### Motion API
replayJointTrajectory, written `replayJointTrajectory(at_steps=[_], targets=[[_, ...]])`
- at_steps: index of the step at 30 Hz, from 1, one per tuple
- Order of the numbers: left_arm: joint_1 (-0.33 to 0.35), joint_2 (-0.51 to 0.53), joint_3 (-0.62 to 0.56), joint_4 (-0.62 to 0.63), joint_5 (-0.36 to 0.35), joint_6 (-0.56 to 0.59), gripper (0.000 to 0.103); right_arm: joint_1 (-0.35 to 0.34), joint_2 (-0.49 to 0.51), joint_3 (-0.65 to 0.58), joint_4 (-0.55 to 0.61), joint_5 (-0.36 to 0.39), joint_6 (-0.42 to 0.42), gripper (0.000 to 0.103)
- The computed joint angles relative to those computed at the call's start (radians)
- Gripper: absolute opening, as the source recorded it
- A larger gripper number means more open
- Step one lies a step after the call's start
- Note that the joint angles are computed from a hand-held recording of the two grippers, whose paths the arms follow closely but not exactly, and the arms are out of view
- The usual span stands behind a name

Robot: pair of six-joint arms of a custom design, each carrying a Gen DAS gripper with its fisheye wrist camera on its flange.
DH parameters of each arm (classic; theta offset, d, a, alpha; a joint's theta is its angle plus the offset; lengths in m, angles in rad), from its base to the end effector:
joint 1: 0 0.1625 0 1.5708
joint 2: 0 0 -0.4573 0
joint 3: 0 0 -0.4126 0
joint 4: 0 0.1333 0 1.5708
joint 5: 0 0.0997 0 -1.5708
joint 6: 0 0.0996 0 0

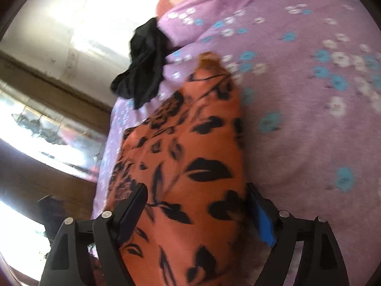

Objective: Fold small clothes

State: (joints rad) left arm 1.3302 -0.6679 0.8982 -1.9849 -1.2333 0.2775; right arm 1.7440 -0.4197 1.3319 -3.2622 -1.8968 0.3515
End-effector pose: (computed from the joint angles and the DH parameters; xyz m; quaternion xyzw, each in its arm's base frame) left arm -0.0472 -0.8903 0.2774 0.2366 0.9528 -0.0874 0.1689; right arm 0.2390 -0.7778 0.0255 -0.1427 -0.9037 0.4009 0.0478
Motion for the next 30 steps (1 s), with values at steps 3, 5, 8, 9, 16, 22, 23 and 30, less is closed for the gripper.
replayJointTrajectory(at_steps=[3, 5, 8, 9, 16, 22, 23, 30], targets=[[0.007, 0.001, -0.015, 0.045, -0.089, 0.007, 0.097, 0.007, 0.018, -0.028, 0.013, -0.035, -0.041, 0.063], [0.001, -0.011, 0.015, 0.017, -0.094, 0.0, 0.086, 0.011, 0.023, -0.038, 0.026, -0.051, -0.061, 0.05], [-0.015, -0.039, 0.086, -0.076, -0.05, 0.016, 0.059, 0.03, 0.023, -0.038, 0.001, -0.078, -0.096, 0.039], [-0.017, -0.049, 0.1, -0.102, -0.056, 0.008, 0.05, 0.039, 0.023, -0.037, -0.014, -0.094, -0.117, 0.038], [-0.058, -0.165, 0.271, -0.2, -0.153, 0.07, 0.025, 0.099, -0.046, 0.069, -0.15, -0.103, -0.215, 0.036], [-0.105, -0.344, 0.535, -0.27, -0.202, 0.056, 0.025, 0.137, -0.186, 0.32, -0.257, -0.113, -0.198, 0.035], [-0.11, -0.364, 0.58, -0.297, -0.196, 0.067, 0.025, 0.139, -0.202, 0.358, -0.277, -0.117, -0.194, 0.035], [-0.163, -0.405, 0.793, -0.427, 0.075, 0.081, 0.053, 0.076, -0.249, 0.502, -0.127, -0.278, 0.051, 0.056]])
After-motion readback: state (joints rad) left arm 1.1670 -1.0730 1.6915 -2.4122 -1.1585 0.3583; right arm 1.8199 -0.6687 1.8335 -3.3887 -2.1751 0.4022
